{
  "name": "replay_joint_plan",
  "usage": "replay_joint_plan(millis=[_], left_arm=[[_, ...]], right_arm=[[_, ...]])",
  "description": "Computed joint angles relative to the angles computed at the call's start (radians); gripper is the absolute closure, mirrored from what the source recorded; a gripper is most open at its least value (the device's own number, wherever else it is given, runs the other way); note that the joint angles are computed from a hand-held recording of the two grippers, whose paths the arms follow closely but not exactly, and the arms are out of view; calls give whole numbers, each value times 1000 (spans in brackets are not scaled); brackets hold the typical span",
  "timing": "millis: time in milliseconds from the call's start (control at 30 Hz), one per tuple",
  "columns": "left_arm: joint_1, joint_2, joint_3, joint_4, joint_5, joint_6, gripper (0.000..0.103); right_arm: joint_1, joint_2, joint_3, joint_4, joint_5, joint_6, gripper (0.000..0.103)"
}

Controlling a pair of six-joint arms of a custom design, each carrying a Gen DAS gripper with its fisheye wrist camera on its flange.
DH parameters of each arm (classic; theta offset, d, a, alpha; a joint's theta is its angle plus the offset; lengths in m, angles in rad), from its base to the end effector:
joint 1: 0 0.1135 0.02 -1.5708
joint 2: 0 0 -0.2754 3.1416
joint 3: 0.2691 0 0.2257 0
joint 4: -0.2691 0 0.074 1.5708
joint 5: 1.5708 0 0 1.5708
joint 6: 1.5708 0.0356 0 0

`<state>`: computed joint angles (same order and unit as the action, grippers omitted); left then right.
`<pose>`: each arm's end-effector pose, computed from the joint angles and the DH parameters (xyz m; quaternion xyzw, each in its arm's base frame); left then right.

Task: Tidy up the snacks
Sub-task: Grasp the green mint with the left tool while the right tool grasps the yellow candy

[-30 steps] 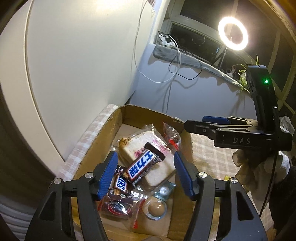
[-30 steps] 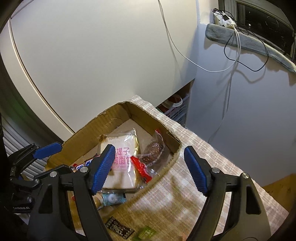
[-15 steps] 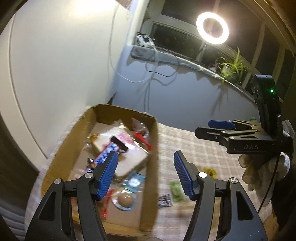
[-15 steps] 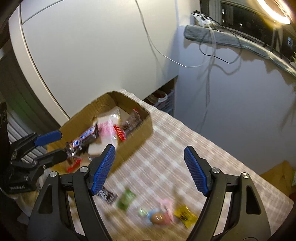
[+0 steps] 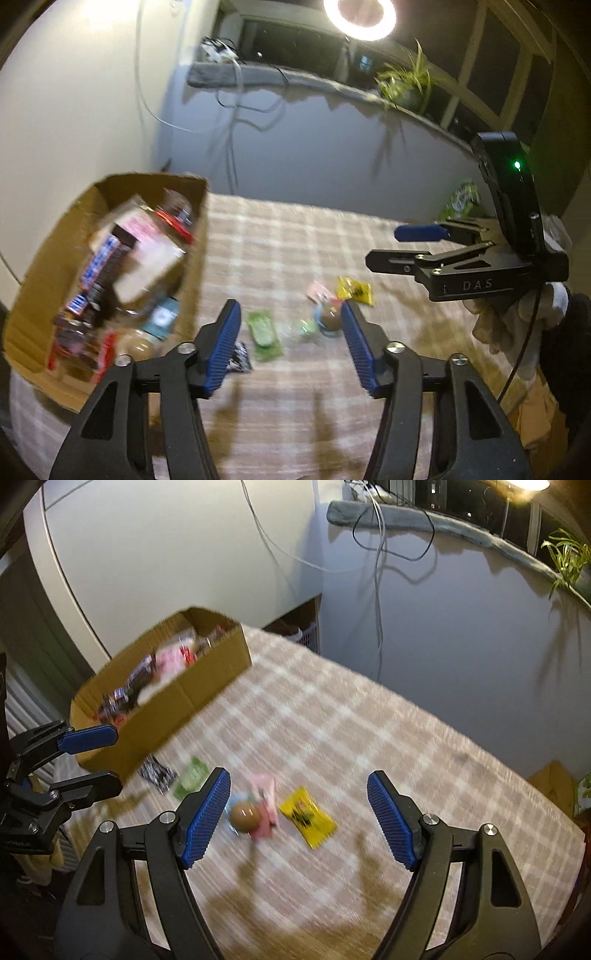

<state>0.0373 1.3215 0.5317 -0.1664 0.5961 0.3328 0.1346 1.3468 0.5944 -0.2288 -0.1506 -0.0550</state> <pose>0.2081 -0.0122 0.1836 0.2220 0.8881 -0.2219 0.3357 0.2167 0.0347 0.1864 -0.1121 0.9478 0.0835 0.2866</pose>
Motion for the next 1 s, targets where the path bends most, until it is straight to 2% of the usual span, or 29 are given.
replay_joint_plan(millis=[33,200,400,733,833,967,1000], left_arm=[[-20,7,-7,8,-12,-2,55],[-118,65,-39,76,-78,-39,65],[-213,140,-60,166,-163,-84,70],[-301,237,-60,257,-280,-82,70],[-309,260,-58,285,-303,-85,70],[-313,273,-63,313,-316,-77,72],[-318,273,-65,319,-324,-79,74]], right_arm=[[-9,3,-16,10,-5,-18,25],[-32,50,-71,58,-30,-87,43],[-30,99,-115,137,-22,-127,45],[-23,186,-107,215,-25,-154,46],[-11,216,-102,235,-19,-158,52],[2,221,-107,256,-10,-157,53],[4,221,-109,259,-5,-157,57]])
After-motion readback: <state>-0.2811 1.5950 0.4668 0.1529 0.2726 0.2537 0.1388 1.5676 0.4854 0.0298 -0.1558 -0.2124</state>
